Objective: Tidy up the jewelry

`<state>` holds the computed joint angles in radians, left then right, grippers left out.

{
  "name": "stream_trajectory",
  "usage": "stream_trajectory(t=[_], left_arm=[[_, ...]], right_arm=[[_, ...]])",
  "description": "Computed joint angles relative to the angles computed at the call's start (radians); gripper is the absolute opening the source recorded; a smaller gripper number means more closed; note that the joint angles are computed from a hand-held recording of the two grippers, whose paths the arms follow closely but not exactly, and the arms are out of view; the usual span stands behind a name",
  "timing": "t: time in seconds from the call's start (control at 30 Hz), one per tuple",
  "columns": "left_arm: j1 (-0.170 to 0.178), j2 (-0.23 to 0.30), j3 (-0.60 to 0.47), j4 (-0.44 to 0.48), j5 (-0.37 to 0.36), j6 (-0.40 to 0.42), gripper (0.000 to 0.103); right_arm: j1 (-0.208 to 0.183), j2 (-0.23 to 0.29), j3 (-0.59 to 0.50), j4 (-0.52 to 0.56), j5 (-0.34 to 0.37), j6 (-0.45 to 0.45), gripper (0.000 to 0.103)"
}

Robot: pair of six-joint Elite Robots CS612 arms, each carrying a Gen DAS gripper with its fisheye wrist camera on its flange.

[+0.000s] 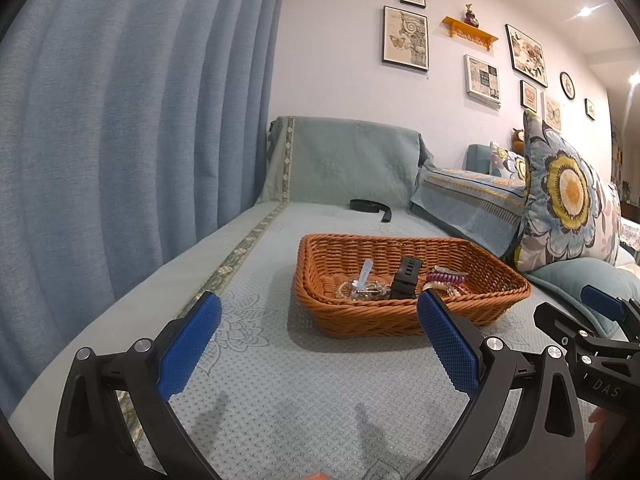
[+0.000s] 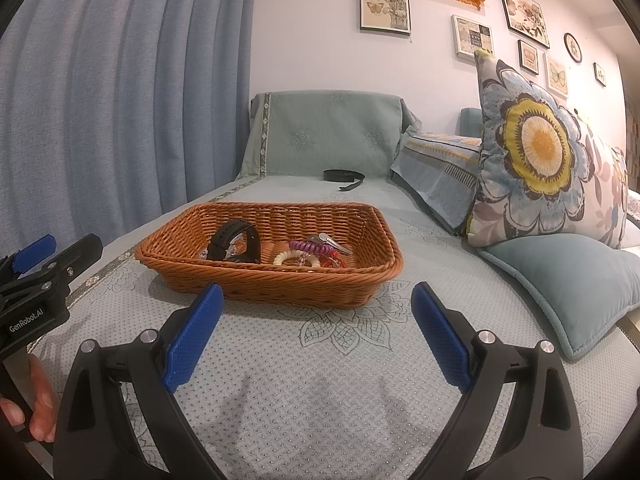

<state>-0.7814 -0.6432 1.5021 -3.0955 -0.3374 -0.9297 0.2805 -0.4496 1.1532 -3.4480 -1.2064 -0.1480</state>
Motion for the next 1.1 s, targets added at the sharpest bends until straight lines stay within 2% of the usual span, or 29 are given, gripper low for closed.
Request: stream_trajectory(t=[0.57,0.77,0.9,1.03,1.1], left_arm=[[0.0,0.0,-0.002,0.007,0.002,-0.006,0.095],[-0.002,-0.003,-0.001,0.039,0.0,-0.032,0.095],[-0.003,0.003,-0.006,0.018,0.005,-0.007,0.095],[0.0,0.009,-0.006,-0.051,-0.013,0.048,0.095],[0.002,0.001,0.001,-0.014,-0.017,0.008,0.095]], right_arm=[[0.0,0.0,0.0,-0.001,0.0,0.0,0.09],[0.0,0.0,0.001,0.0,0.0,0.0,0.09],[0.0,0.0,0.001,-0.001,-0.001,0.0,0.09],[0.001,0.0,0.001,-0.001,-0.001,0.0,0.09],[0.001,0.0,0.001,-0.001,-0.001,0.0,0.09]])
